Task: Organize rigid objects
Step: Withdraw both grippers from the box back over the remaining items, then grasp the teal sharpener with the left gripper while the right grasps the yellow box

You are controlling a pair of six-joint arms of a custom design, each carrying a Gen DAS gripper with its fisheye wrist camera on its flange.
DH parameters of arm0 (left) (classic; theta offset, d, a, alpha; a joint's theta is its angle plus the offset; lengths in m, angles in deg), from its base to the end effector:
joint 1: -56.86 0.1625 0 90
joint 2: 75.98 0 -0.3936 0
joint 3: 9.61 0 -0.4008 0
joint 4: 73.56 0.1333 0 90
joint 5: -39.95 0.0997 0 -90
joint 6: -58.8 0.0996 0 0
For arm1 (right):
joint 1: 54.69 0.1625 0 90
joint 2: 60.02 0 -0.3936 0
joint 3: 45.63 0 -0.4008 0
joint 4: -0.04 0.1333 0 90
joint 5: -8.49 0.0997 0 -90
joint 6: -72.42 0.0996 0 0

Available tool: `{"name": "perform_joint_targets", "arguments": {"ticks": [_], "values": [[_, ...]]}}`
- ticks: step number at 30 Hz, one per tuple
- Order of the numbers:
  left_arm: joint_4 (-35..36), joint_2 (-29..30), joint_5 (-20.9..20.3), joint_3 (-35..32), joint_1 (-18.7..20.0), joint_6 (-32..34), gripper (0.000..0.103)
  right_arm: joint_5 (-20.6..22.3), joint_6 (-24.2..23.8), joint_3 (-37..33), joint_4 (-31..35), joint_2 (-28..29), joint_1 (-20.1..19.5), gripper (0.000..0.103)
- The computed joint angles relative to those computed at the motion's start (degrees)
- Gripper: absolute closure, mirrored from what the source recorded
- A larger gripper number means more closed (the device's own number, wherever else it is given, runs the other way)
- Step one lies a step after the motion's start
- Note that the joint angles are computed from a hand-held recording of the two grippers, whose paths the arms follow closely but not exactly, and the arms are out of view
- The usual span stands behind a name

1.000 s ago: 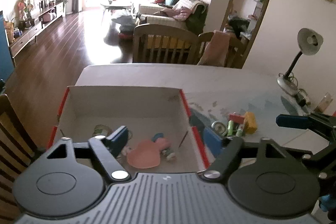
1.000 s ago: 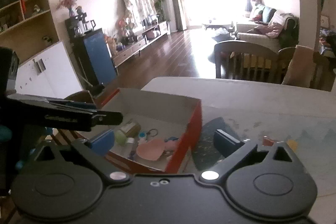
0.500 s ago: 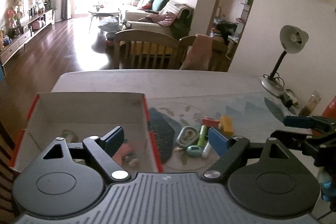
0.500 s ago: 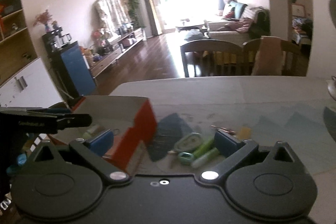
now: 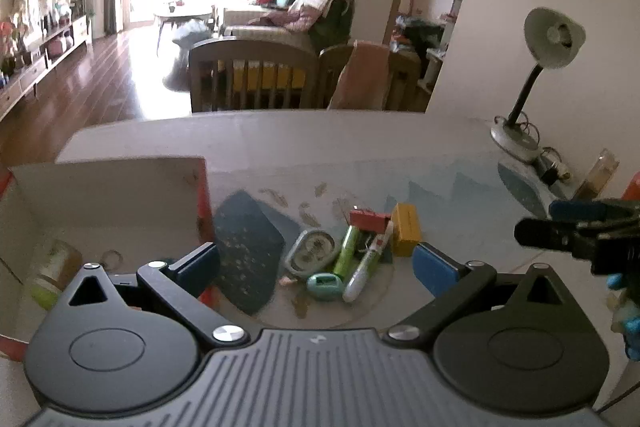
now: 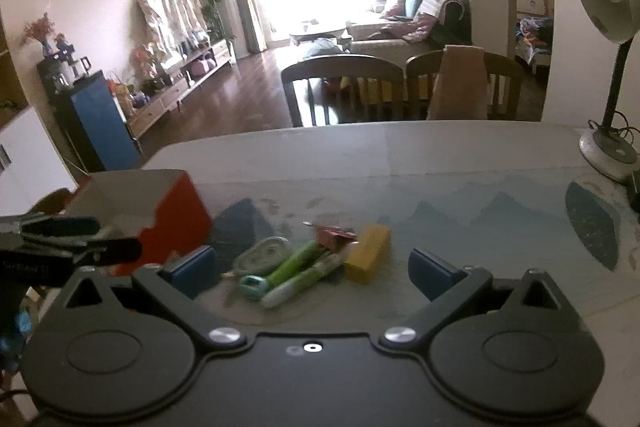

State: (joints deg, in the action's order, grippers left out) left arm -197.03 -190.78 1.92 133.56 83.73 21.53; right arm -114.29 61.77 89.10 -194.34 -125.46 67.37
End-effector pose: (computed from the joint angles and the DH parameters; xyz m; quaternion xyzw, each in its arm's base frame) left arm -0.1651 -0.3210 0.2771 0.1819 0.8796 -0.3619 0.2495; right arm 0.2982 -0.3266 0.1344 0.2539 -0.8829 0.3341 0.2106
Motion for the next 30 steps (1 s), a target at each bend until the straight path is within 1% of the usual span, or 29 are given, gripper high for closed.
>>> {"name": "perform_joint_targets", "arguments": {"ticks": [2, 5, 8, 11, 13, 15, 18, 22, 25, 27, 30], "values": [[-4.7, 2.7, -1.6, 0.5, 1.9, 1.6, 0.000, 0.0, -1.7, -0.4, -0.4, 0.4, -1.5, 0.001], [-8.7, 8.0, -2.0, 0.4, 4.3, 1.0, 0.000, 0.7, -3.9, -1.3, -0.1, 1.0, -3.9, 0.001], [-11.5, 13.4, 0.0, 0.3, 6.1, -1.6, 0.000, 0.8, -5.8, -2.9, -0.2, 2.7, -6.0, 0.002], [-15.7, 17.9, 1.2, 0.3, 7.7, -0.5, 0.000, -1.3, -6.5, -5.2, -0.5, 5.4, -7.1, 0.004], [-19.0, 21.0, 1.7, 0.2, 8.7, 0.9, 0.000, -1.3, -7.0, -6.5, 0.0, 6.8, -8.5, 0.005], [-21.8, 23.6, 1.2, -0.2, 9.9, 2.0, 0.000, -1.0, -7.2, -7.5, 0.9, 8.0, -9.5, 0.007], [-24.8, 26.5, 0.7, -0.7, 11.3, 3.2, 0.000, -0.4, -8.2, -8.4, 1.5, 9.5, -10.8, 0.009], [-27.0, 28.9, 0.3, -1.2, 13.0, 3.7, 0.000, 0.4, -9.3, -9.4, 2.5, 10.8, -12.0, 0.012], [-26.5, 29.9, 0.6, -1.5, 13.9, 2.6, 0.000, 0.6, -9.2, -10.5, 3.5, 11.7, -12.7, 0.016], [-26.2, 30.3, 0.8, -1.8, 14.5, 2.0, 0.000, 0.5, -9.2, -11.2, 3.8, 12.5, -13.1, 0.016], [-27.3, 30.9, -0.1, -2.0, 15.6, 2.0, 0.001, 0.4, -8.9, -12.5, 4.7, 14.0, -13.7, 0.020]]}}
